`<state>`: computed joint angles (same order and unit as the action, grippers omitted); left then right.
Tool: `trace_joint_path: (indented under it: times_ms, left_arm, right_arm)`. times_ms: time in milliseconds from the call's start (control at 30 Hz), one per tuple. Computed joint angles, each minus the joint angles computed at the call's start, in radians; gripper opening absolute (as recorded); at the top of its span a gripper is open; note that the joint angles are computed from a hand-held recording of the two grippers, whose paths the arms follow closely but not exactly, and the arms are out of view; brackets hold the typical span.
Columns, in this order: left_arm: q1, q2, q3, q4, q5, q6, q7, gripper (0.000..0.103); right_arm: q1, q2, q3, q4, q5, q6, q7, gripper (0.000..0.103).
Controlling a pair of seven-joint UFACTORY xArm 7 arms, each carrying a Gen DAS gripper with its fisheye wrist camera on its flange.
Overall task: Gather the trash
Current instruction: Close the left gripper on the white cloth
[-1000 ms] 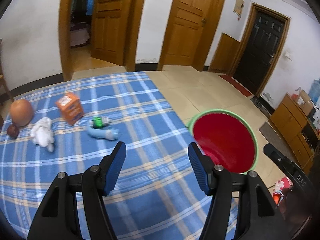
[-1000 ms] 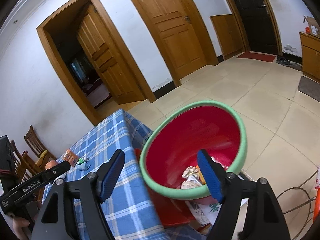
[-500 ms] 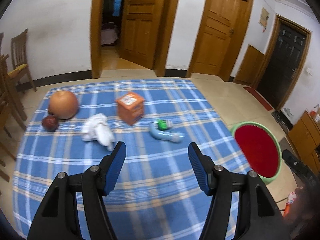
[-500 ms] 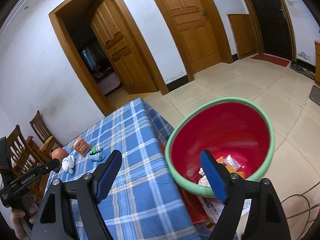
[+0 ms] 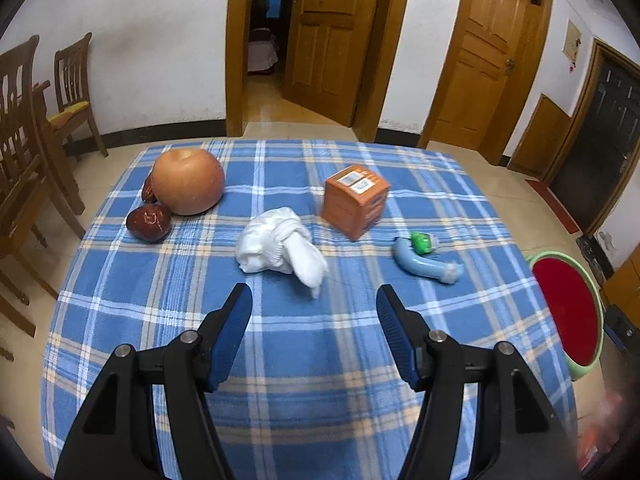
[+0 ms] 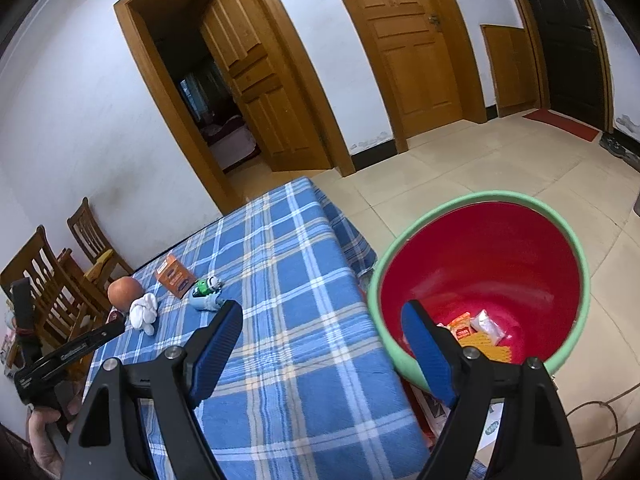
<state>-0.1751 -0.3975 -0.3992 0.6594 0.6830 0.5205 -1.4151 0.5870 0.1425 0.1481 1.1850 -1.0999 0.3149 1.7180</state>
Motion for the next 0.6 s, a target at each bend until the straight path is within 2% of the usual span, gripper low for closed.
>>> trace_joint_path:
  times_ms: [233, 400, 600]
  left_arm:
    - [0.035, 0.087, 0.03, 0.036, 0.061, -0.029, -0.031, 0.067]
    - [0.027, 0.158, 0.068, 0.073, 0.117, -0.007, -0.05, 0.067]
    - [0.025, 0.18, 0.124, 0.056, 0.148, -0.076, -0.102, 0.067]
  right_arm:
    - [0.021, 0.058, -0.006, 0.064, 0.075, 0.01, -0.104, 0.084]
    - [0.049, 0.097, -0.022, 0.11, 0.148, 0.015, -0.193, 0.084]
    - [0.092, 0.169, -0.046, 0.198, 0.231, 0.029, -0.307, 0.084]
